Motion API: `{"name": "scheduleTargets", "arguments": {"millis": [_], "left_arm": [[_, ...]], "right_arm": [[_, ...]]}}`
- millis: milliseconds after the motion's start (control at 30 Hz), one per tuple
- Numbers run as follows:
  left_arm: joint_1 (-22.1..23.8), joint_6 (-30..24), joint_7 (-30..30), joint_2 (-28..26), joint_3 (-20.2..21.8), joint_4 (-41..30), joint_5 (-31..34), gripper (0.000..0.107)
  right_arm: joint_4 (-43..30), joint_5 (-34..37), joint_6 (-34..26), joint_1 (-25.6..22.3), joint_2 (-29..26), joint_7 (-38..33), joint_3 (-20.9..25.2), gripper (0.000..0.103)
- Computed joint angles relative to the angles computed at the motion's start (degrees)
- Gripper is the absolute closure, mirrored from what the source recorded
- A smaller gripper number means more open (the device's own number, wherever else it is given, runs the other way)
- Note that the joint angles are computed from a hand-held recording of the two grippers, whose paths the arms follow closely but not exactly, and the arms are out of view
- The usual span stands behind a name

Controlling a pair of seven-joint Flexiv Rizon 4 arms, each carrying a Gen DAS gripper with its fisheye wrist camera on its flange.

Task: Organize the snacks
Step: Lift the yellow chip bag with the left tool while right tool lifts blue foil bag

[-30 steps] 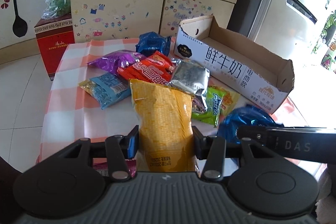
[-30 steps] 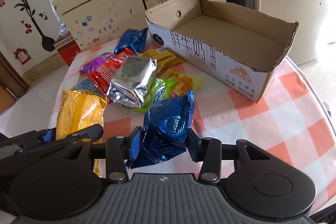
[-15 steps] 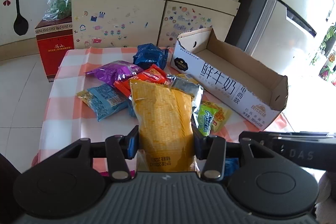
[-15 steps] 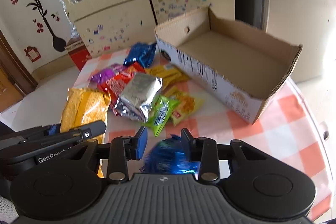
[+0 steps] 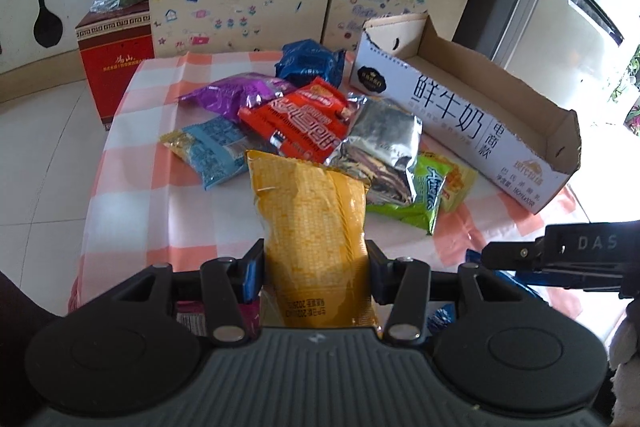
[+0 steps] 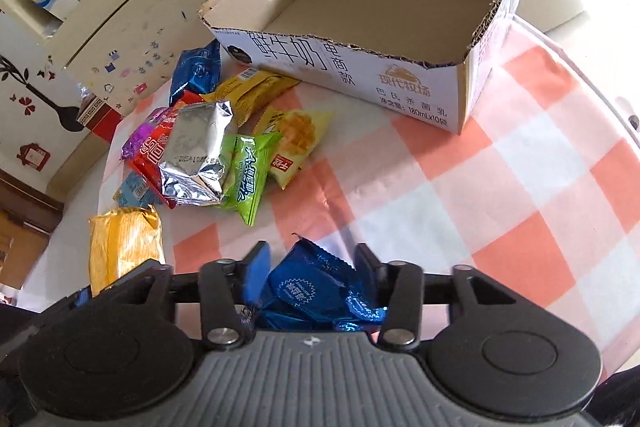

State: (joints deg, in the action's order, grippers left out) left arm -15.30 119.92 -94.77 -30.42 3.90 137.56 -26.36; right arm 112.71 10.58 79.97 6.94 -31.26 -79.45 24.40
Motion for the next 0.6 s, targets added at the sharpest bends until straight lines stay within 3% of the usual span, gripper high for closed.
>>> {"name": "scheduleTargets", "arguments": {"millis": [200, 300, 600], "left_arm": [[-0.10, 0.03, -0.43, -0.20, 0.16, 0.11, -0.39, 0.058], [-1.07, 0.27, 0.22, -0.32, 0.72, 0.01, -1.09, 0.058], [-1.89, 1.40, 1.47, -0.54, 0.81, -0.09, -2.02, 0.059]], "right_arm": [[-0.34, 0.52, -4.76, 0.49, 0.43, 0.93, -0.33, 0.018], [1.45, -0.03, -5.15, 2.83, 2.05, 3.35, -3.10, 0.018], [4.02, 4.90, -5.11, 1.70, 4.80, 3.89, -1.69, 0.018]]}}
